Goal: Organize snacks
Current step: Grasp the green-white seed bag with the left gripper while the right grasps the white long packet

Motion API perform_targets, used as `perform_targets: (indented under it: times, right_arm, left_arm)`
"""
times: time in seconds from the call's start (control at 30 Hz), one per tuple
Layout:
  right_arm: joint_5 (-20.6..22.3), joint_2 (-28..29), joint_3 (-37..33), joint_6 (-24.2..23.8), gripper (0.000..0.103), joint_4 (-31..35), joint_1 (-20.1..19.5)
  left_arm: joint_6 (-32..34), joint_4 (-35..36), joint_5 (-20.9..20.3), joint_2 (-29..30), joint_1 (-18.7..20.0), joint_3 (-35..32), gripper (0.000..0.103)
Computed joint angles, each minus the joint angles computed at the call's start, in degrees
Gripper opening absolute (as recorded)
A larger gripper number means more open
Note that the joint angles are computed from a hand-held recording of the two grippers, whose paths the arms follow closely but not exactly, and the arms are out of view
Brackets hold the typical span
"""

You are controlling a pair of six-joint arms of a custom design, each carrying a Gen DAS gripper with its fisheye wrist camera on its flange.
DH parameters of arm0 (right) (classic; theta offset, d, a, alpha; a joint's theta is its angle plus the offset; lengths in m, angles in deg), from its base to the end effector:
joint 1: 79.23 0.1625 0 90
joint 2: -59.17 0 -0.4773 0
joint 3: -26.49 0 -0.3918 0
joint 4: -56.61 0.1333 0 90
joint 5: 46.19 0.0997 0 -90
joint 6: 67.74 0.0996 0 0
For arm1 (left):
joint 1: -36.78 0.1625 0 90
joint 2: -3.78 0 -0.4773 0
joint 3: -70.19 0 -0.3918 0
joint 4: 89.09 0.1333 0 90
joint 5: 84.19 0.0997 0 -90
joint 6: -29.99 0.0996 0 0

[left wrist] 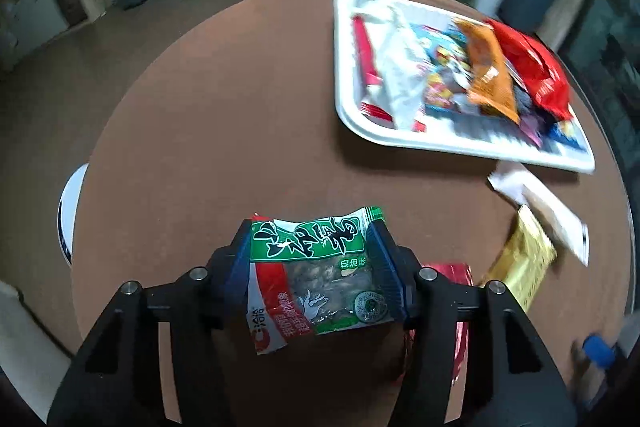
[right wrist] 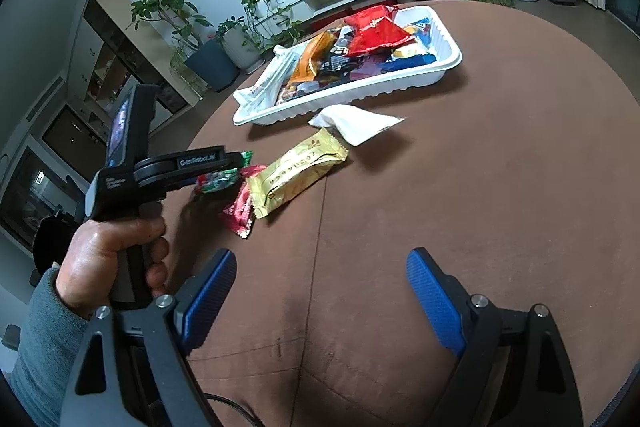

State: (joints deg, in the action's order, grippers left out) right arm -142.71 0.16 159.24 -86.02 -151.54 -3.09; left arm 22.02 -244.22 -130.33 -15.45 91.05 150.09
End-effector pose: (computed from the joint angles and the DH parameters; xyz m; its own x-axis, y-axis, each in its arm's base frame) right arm -0.0004 -0.5107 0.1946 -0.9515 0.0817 0.2965 -0.1341 0.7574 -0.6390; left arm -0.2723 -0.7250 -0.0857 -0.6916 0.2615 -0.6733 0.4911 0.8538 -0.1728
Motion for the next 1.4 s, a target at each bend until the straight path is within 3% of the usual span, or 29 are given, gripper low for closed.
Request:
perform_targets:
  times: [0.3, 0.37, 0.47, 0.63, 0.87, 1.2, 1.4]
  right_arm:
    - [-1.9, 0.5, -0.7, -1.2, 0.089, 0.1, 0.8]
    - [-3.4, 0.6, -1.5, -1.9, 0.089, -0.1, 1.5]
    - [-6.0, 1.1, -3.8, -4.3, 0.089, -0.4, 2.7]
    - [-9.8, 2.1, -9.8, -7.2, 0.088, 4.7, 4.2]
    - [-13.6, 5.8, -17.3, -13.7, 0.088, 10.0, 5.6]
    - [-18.7, 9.1, -23.8, -16.9, 0.078, 14.4, 6.5]
    - [-22.0, 10.5, -26.7, -16.2, 0.067, 18.5, 6.4]
  left_arm:
    - [5.4, -5.1, -5.6, -3.1, 0.5, 5.7, 0.043]
    - [5.7, -5.7, -7.1, -4.0, 0.6, 7.1, 0.033]
    - [6.4, -7.3, -8.0, -5.0, 0.6, 9.3, 0.028]
    - [6.8, -8.9, -10.6, -6.7, 0.9, 12.1, 0.021]
    - [6.8, -11.5, -13.9, -9.3, 1.5, 16.6, 0.019]
    - [6.6, -14.3, -15.6, -10.8, 1.6, 19.8, 0.019]
    - [6.8, -14.6, -15.9, -11.0, 1.7, 20.0, 0.019]
